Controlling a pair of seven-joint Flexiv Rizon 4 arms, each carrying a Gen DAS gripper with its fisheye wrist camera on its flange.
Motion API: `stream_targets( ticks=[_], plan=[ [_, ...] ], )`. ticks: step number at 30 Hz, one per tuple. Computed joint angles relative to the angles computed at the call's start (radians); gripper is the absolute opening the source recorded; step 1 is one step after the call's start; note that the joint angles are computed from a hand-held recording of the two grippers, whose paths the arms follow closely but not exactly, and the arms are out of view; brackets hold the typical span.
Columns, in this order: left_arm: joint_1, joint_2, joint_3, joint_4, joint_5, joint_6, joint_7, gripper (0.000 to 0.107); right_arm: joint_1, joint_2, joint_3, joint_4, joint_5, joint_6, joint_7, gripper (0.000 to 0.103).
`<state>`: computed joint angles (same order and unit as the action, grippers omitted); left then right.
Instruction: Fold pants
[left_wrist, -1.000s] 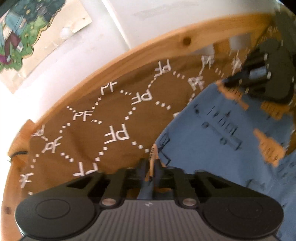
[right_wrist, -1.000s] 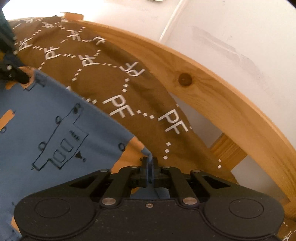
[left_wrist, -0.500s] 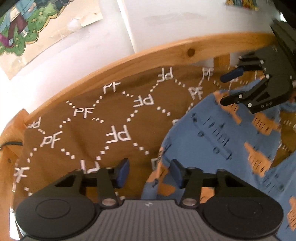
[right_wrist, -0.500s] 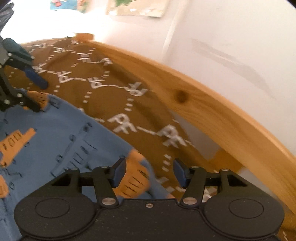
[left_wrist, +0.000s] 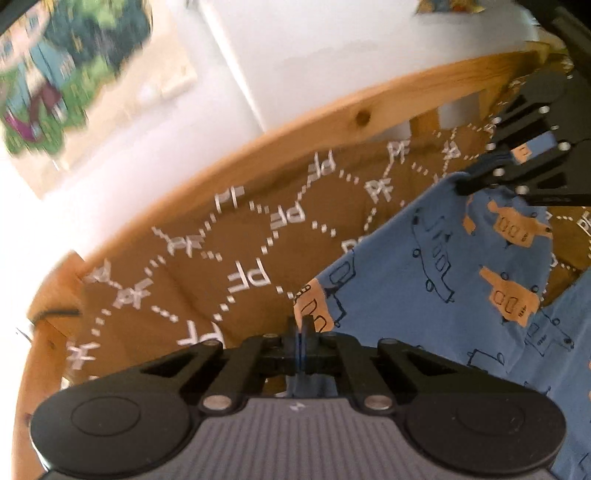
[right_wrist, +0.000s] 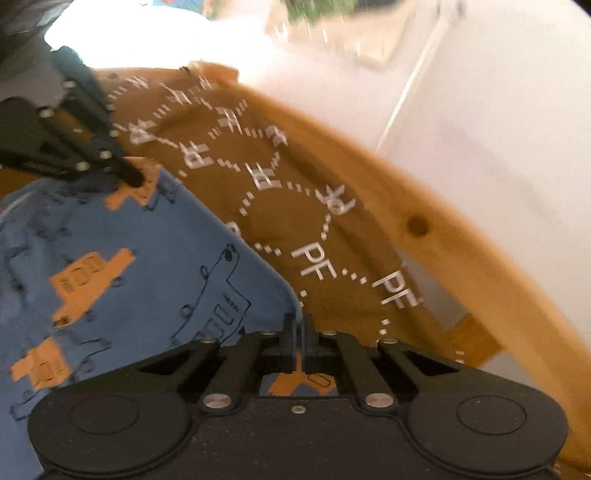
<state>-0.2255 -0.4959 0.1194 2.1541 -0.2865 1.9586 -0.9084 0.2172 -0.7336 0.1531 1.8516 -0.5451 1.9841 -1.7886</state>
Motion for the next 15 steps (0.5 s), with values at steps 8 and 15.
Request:
stream_targets(
  ticks=[8,15],
  plan=[
    [0.173,0.023,-0.108,0.247,0.392,0.426,-0.008,0.001,0.195,0.169,-0.115,0.4,0.345,0.328,-0.253,0.0],
    [0.177,0.039,-0.115,0.379,0.487,0.424,0.098,0.001,0.299,0.16,-0.052,0.625,0.624,0.538,-0.327,0.0]
  ],
)
